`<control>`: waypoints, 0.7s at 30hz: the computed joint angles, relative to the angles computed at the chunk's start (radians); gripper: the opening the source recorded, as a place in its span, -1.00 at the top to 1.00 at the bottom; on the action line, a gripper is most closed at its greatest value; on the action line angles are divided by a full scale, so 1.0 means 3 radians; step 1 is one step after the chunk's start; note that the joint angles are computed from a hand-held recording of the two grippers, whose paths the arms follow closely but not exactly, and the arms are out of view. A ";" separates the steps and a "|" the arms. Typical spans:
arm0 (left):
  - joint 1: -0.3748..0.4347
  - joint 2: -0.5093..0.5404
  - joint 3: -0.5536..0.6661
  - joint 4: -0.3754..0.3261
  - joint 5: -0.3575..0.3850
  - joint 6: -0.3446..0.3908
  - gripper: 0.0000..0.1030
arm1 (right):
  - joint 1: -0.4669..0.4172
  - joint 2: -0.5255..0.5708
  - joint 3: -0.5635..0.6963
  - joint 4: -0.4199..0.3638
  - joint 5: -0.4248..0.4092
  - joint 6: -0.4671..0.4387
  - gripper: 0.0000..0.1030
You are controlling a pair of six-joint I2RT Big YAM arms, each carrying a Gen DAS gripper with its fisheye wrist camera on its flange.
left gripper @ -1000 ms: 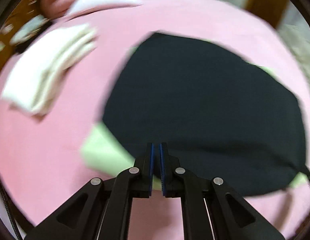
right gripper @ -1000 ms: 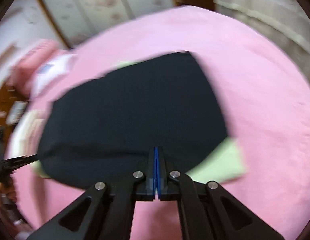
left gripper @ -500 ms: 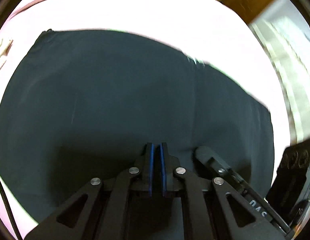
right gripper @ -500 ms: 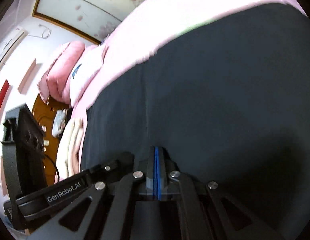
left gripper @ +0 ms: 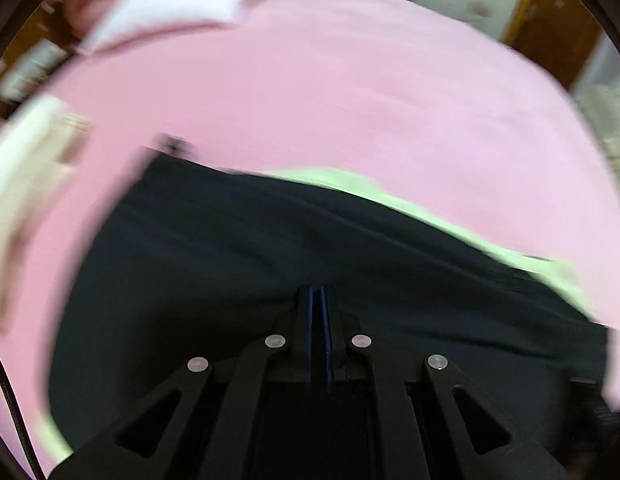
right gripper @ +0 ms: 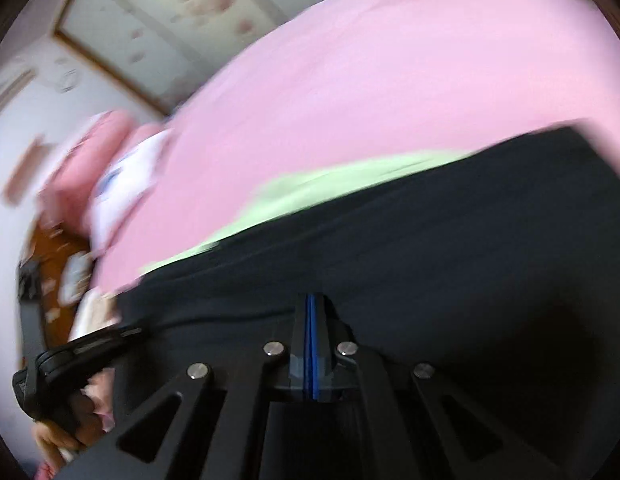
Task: Fold large clothes
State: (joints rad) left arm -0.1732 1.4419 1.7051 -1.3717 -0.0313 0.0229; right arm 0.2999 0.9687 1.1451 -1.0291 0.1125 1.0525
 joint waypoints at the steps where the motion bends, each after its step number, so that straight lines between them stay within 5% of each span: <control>1: 0.0057 0.0023 -0.0006 0.0076 -0.0164 0.0061 0.90 | -0.0144 -0.0164 -0.0057 -0.0218 0.0105 -0.0008 1.00; 4: 0.0321 0.0184 0.0068 0.0247 -0.0478 0.0302 0.39 | -0.0472 -0.0388 0.0000 -0.1064 0.0617 -0.0175 1.00; 7: 0.0452 0.0298 0.0135 0.0393 -0.0467 0.0616 0.38 | -0.0633 -0.0412 0.0091 -0.1630 0.0935 -0.0216 1.00; 10: 0.0528 0.0307 0.0196 0.0387 -0.0432 0.0889 0.40 | -0.0701 -0.0519 0.0082 -0.1599 0.0825 -0.0223 1.00; 14: 0.0390 0.0193 0.0232 0.0171 -0.0428 0.0612 0.40 | -0.0301 -0.0223 0.0446 -0.1804 0.1083 0.0039 1.00; 16: 0.0318 0.0083 0.0266 -0.0084 -0.0355 0.0397 0.40 | -0.0310 -0.0150 0.0603 -0.1597 0.0902 -0.0087 1.00; 21: 0.0520 -0.0211 0.0110 -0.0244 -0.0104 0.0523 0.40 | 0.0097 0.0301 0.1159 -0.1284 0.0695 -0.0396 1.00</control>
State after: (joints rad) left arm -0.0173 1.3787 1.7381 -1.4448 -0.0627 0.1796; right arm 0.3291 1.0589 1.4926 -1.4142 0.3211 0.9337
